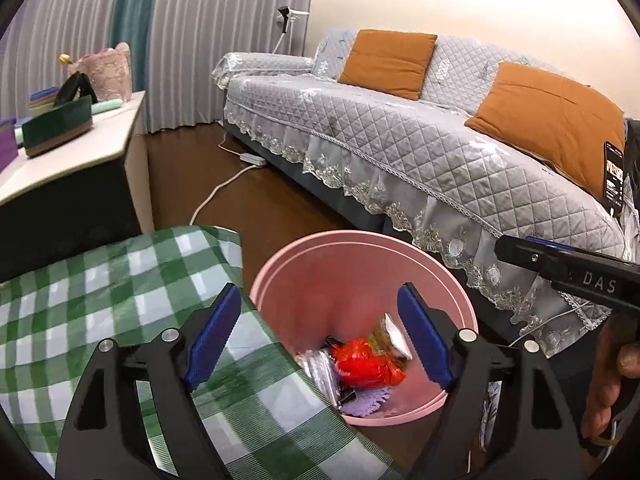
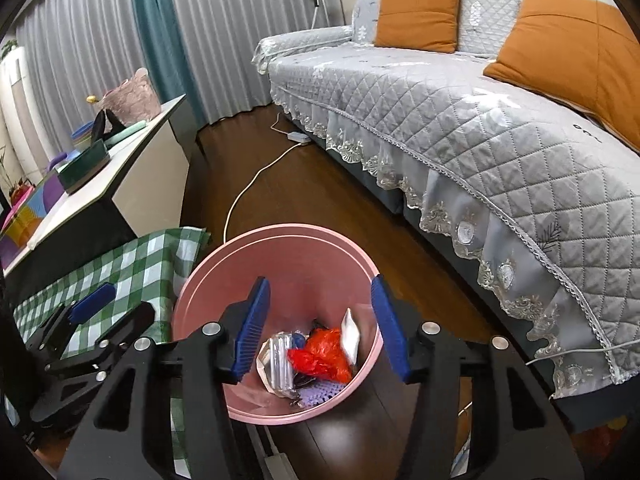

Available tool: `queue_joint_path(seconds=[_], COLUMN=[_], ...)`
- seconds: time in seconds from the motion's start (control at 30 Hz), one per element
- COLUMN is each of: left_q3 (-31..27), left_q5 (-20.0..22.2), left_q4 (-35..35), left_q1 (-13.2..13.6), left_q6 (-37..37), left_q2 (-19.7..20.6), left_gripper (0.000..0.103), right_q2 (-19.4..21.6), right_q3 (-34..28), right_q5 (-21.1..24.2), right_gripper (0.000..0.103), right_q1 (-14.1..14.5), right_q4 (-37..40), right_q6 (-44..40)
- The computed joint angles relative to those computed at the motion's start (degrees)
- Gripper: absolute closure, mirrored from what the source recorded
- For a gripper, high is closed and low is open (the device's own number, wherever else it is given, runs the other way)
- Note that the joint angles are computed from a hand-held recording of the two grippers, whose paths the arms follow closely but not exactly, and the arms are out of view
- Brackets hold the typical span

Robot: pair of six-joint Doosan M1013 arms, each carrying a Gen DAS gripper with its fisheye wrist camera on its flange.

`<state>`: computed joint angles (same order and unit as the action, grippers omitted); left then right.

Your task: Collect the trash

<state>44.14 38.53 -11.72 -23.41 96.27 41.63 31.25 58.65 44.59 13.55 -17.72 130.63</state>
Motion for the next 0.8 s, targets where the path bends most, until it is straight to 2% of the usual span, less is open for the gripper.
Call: queue_joint_path(seconds=[0.1,0.27,0.37,0.43,0.6,0.8], left_q3=[0.99,3.79,5.94,7.58,13.05,18.21], left_q5=[-0.92,-3.09,-4.49,-5.27,-8.71,-8.67], left_q4=[0.77,3.97,5.97,7.84,17.37,28.07], left_q1=[0.08,0.25,0.5,0.7,0.64,0.44], left_q6=[-0.2,-2.84,-5.57,-8.06,-16.74,-27.81], left_q2=[-0.98,-3.84,-5.88,-7.46,-12.0,-16.91], left_gripper=[0.025,0.022,0.02,0.016,0.016,0.016], right_q2=[-0.56,-2.0,-3.09,-3.83,-6.09,-8.9], right_q3=[0.17,0.64,0.89,0.9,1.83,3.37], right_q5=[-0.37,-0.97,-0.79,-0.01,1.08,1.53], right_gripper=[0.038,0.016,0.01,0.007,0.005,0.005], right_q1=[0.2,1.05,1.63,2.17,3.48,4.95], right_q4=[-0.91,-3.41,-4.35,-5.43,-7.81,-9.54], right_q6=[1.24,3.09,3.56,4.01,3.2,2.13])
